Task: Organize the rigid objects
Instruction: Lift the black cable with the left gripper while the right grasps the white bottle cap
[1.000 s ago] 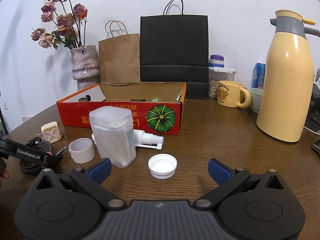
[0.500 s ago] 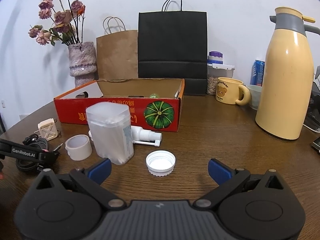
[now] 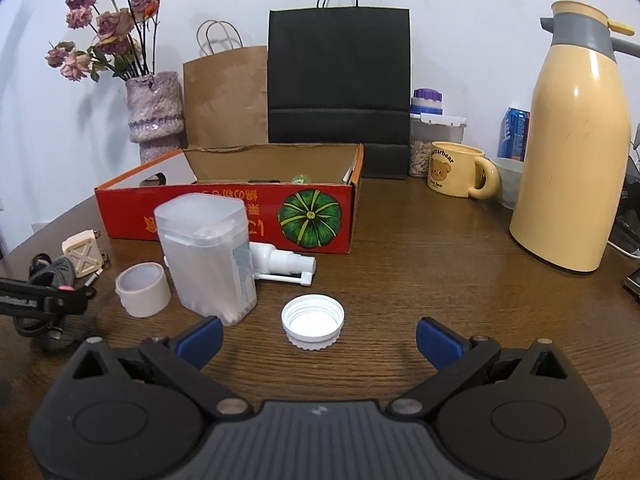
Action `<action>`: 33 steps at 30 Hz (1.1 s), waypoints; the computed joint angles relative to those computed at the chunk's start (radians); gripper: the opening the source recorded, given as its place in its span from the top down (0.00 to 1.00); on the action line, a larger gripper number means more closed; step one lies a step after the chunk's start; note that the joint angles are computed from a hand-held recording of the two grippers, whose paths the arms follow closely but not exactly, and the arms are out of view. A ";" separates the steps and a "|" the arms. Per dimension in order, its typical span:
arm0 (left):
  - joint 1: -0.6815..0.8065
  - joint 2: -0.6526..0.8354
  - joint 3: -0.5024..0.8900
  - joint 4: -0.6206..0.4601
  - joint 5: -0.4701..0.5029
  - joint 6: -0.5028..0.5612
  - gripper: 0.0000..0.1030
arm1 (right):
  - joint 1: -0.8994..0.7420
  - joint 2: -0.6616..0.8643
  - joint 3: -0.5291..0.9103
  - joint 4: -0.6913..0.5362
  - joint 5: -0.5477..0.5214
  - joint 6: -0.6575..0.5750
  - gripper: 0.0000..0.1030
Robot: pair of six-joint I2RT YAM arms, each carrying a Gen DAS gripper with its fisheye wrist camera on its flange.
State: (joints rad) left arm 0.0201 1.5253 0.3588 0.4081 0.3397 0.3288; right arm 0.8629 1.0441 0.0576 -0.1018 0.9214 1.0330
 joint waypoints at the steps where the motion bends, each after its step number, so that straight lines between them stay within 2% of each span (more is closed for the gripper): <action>1: 0.002 -0.009 -0.007 0.004 0.005 0.001 0.06 | -0.028 0.003 -0.003 0.027 -0.018 -0.036 0.02; 6: 0.018 -0.034 -0.018 0.006 0.034 0.005 0.06 | -0.179 0.021 -0.025 0.179 -0.139 -0.214 0.11; 12: 0.027 -0.037 -0.018 0.001 0.049 0.004 0.06 | -0.294 0.083 -0.033 0.327 -0.242 -0.344 0.30; 14: 0.030 -0.039 -0.021 0.004 0.054 0.007 0.06 | -0.317 0.100 -0.032 0.359 -0.269 -0.372 0.45; 15: 0.031 -0.040 -0.022 0.005 0.057 0.008 0.06 | -0.326 0.106 -0.032 0.369 -0.282 -0.383 0.50; 16: 0.032 -0.041 -0.023 0.004 0.059 0.009 0.06 | -0.329 0.108 -0.032 0.375 -0.291 -0.389 0.60; 17: 0.034 -0.043 -0.023 0.002 0.061 0.011 0.06 | -0.326 0.106 -0.034 0.377 -0.289 -0.389 0.62; 24: 0.036 -0.046 -0.025 0.004 0.065 0.011 0.06 | -0.252 0.070 -0.045 0.352 -0.212 -0.363 0.62; 33: 0.042 -0.059 -0.033 0.014 0.071 0.003 0.06 | -0.115 0.016 -0.035 0.248 -0.070 -0.291 0.62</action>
